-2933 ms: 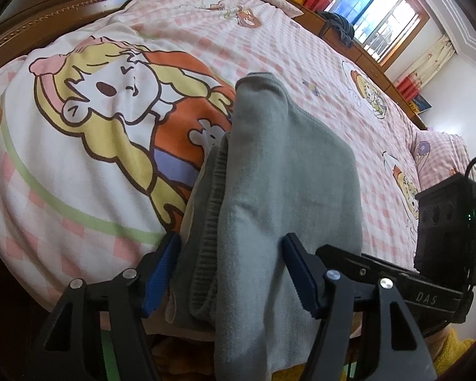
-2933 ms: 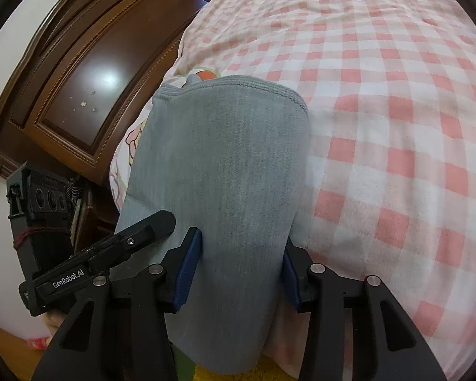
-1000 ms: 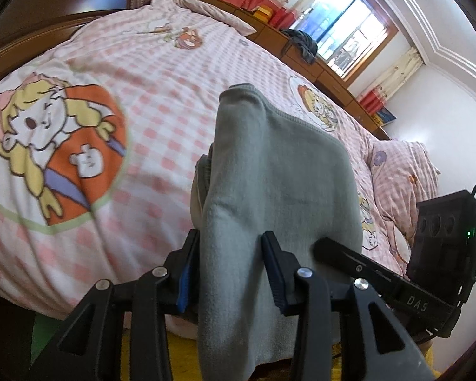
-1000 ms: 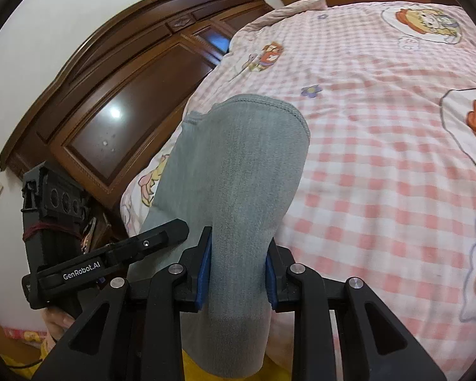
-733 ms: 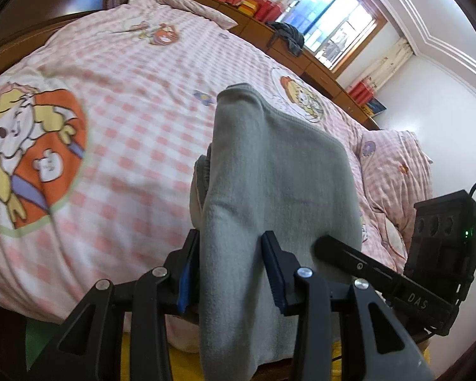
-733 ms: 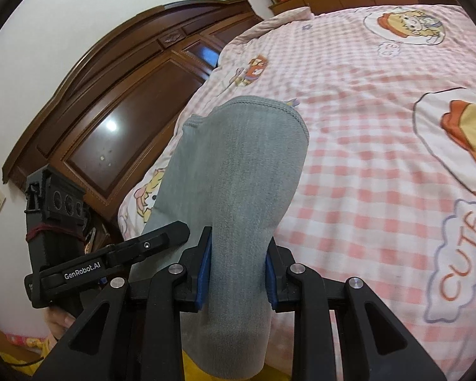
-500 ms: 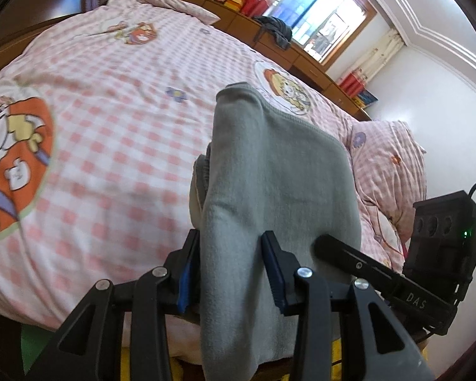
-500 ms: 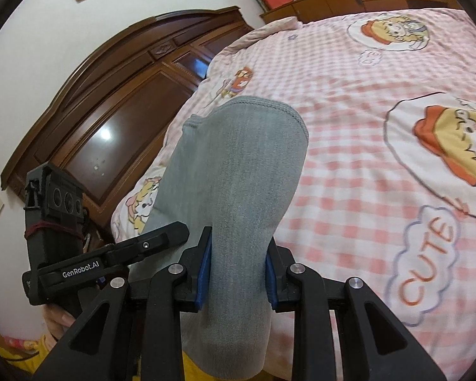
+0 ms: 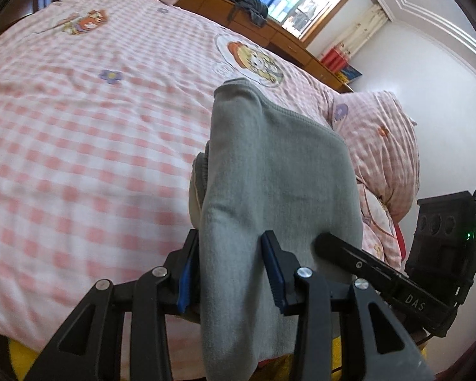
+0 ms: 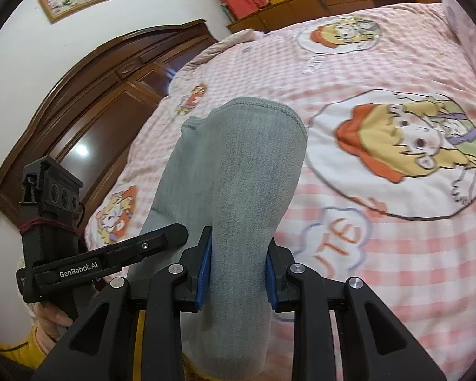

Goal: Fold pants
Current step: 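Hold the grey bundle with both grippers and lift it off the duvet, then lower the bundle onto the cartoon print with both grippers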

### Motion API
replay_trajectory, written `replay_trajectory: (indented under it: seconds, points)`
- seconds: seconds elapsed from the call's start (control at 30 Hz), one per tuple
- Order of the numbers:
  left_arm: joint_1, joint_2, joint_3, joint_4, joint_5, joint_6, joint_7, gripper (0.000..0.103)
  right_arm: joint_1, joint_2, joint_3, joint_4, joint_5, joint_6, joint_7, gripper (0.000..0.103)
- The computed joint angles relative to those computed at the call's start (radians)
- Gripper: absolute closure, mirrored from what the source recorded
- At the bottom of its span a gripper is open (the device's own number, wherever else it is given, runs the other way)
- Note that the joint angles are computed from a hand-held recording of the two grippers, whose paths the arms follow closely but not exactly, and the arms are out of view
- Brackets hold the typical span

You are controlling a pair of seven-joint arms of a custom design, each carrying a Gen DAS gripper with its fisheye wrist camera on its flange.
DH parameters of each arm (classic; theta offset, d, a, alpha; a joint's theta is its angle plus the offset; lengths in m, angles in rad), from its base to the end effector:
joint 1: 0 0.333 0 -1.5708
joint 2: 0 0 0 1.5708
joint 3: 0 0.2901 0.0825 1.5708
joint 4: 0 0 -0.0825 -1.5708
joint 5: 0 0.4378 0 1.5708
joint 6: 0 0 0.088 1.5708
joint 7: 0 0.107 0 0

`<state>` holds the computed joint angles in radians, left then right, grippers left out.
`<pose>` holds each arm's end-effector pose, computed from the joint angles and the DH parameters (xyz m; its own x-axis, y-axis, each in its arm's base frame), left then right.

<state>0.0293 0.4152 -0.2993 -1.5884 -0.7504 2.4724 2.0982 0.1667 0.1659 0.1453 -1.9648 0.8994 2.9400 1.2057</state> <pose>0.7301 -0.1716 0.4117 -0.3653 -0.7817 0.5055 -0.8432 0.0478 -0.5354 0.6532 0.1540 0.4119 0.0559 -0.8677 -0.4939 -0.7346 0.2993 -0.6089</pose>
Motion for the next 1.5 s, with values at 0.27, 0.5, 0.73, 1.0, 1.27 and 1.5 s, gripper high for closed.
replay_trajectory:
  seconds: [0.27, 0.5, 0.73, 1.0, 1.27, 1.5]
  points:
    - [-0.069, 0.113, -0.02, 0.122, 0.102, -0.005, -0.06, 0.062, -0.049, 0.018, -0.026, 0.0, 0.026, -0.036, -0.039, 0.074]
    - [-0.106, 0.225, -0.035, 0.238, 0.181, -0.009, -0.123, 0.063, -0.067, 0.078, -0.044, 0.025, -0.041, -0.049, 0.043, 0.074]
    - [-0.13, 0.321, -0.038, 0.324, 0.271, -0.008, -0.154, 0.071, -0.084, 0.13, -0.045, 0.03, -0.181, -0.032, 0.213, 0.068]
    - [-0.111, 0.258, -0.057, 0.239, 0.288, 0.041, -0.124, 0.071, 0.059, 0.037, -0.223, -0.075, -0.658, 0.023, 0.703, 0.065]
    - [-0.116, 0.21, -0.085, 0.197, 0.261, 0.156, -0.029, 0.076, 0.021, 0.094, -0.202, -0.012, -0.875, 0.099, 0.851, 0.087]
    - [-0.187, 0.332, -0.01, 0.334, 0.388, 0.06, -0.163, 0.09, -0.024, 0.237, -0.171, 0.13, -0.848, 0.031, 0.849, 0.098]
